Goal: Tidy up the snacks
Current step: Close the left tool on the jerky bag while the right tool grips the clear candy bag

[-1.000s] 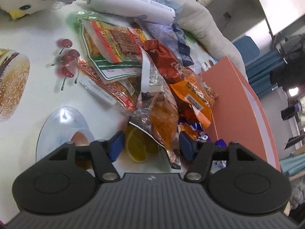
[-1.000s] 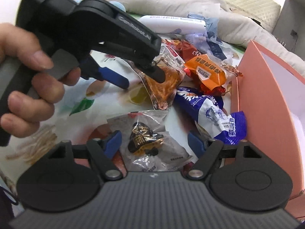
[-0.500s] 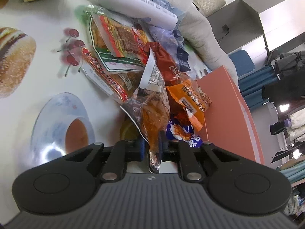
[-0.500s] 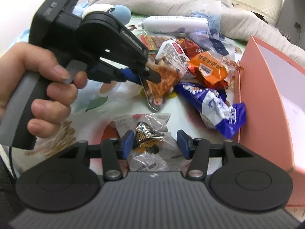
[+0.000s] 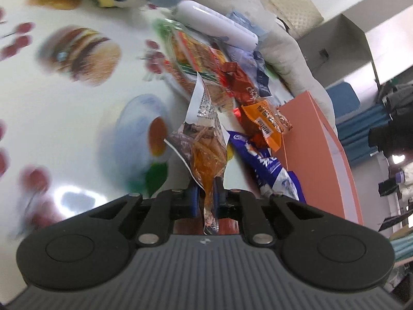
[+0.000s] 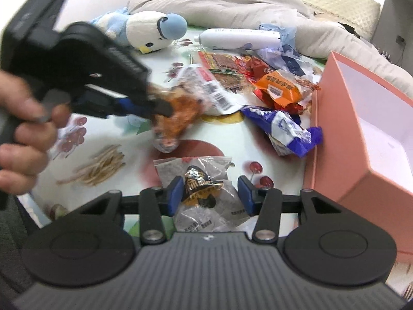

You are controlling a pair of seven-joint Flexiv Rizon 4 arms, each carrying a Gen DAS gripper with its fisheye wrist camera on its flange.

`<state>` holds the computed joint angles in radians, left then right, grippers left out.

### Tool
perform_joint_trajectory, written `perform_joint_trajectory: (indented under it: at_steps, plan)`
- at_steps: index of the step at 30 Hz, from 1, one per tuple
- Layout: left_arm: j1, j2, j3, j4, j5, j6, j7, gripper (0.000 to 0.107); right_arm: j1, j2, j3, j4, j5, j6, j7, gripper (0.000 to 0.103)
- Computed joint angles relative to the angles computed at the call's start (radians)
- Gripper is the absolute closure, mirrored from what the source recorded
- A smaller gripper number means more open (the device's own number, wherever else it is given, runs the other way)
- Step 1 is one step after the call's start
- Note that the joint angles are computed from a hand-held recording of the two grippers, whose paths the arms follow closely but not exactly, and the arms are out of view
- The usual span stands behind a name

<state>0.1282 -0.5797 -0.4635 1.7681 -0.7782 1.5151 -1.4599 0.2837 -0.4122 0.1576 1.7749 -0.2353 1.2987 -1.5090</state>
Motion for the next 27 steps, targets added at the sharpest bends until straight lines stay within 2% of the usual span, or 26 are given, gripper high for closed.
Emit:
perform_joint_trajectory:
  at_steps: [5,7,10,11,14,15,16,17,19,21,22,24,26,27]
  plan:
    - [-0.007,0.101,0.003,0.135,-0.027,0.061,-0.062,0.094,-0.018,0.027,0.007,0.03,0.026,-0.007,0.01,0.054]
    - [-0.045,0.143,0.052,0.176,-0.011,0.053,-0.116,0.094,-0.018,0.036,-0.001,0.041,0.024,-0.003,0.017,0.054]
    - [-0.041,0.203,0.034,0.251,-0.039,0.062,-0.141,0.093,-0.026,0.041,0.003,0.041,0.037,-0.017,0.023,0.055]
    - [-0.055,0.22,0.052,0.268,-0.039,0.048,-0.157,0.093,-0.028,0.044,0.004,0.044,0.041,-0.017,0.026,0.055]
    - [-0.155,0.263,0.192,0.283,0.043,-0.04,-0.242,0.091,-0.035,0.05,0.009,0.05,0.054,-0.017,0.026,0.055]
    - [-0.182,0.271,0.233,0.282,0.078,-0.063,-0.268,0.088,-0.036,0.052,0.009,0.051,0.058,-0.021,0.029,0.055]
    - [-0.22,0.28,0.294,0.277,0.14,-0.1,-0.32,0.077,-0.035,0.051,0.007,0.052,0.06,-0.021,0.035,0.054]
    - [-0.239,0.285,0.325,0.275,0.176,-0.115,-0.351,0.061,-0.028,0.051,-0.002,0.056,0.055,-0.017,0.052,0.054]
    - [-0.269,0.294,0.381,0.267,0.256,-0.143,-0.419,0.042,-0.015,0.051,-0.023,0.064,0.035,-0.011,0.09,0.054]
    - [-0.274,0.305,0.403,0.264,0.307,-0.156,-0.446,0.036,-0.035,0.048,-0.001,0.056,0.059,-0.017,0.082,0.055]
    - [-0.278,0.307,0.42,0.252,0.341,-0.176,-0.466,0.033,-0.057,0.046,0.027,0.043,0.094,-0.026,0.059,0.052]
    - [-0.294,0.314,0.466,0.22,0.449,-0.22,-0.509,0.031,-0.104,0.04,0.084,0.013,0.176,-0.049,-0.008,0.042]
    - [-0.299,0.313,0.488,0.188,0.544,-0.241,-0.515,0.03,-0.109,0.041,0.091,0.006,0.211,-0.051,-0.034,0.023]
    - [-0.291,0.313,0.481,0.176,0.573,-0.245,-0.48,0.03,-0.104,0.043,0.084,0.009,0.216,-0.045,-0.035,0.023]
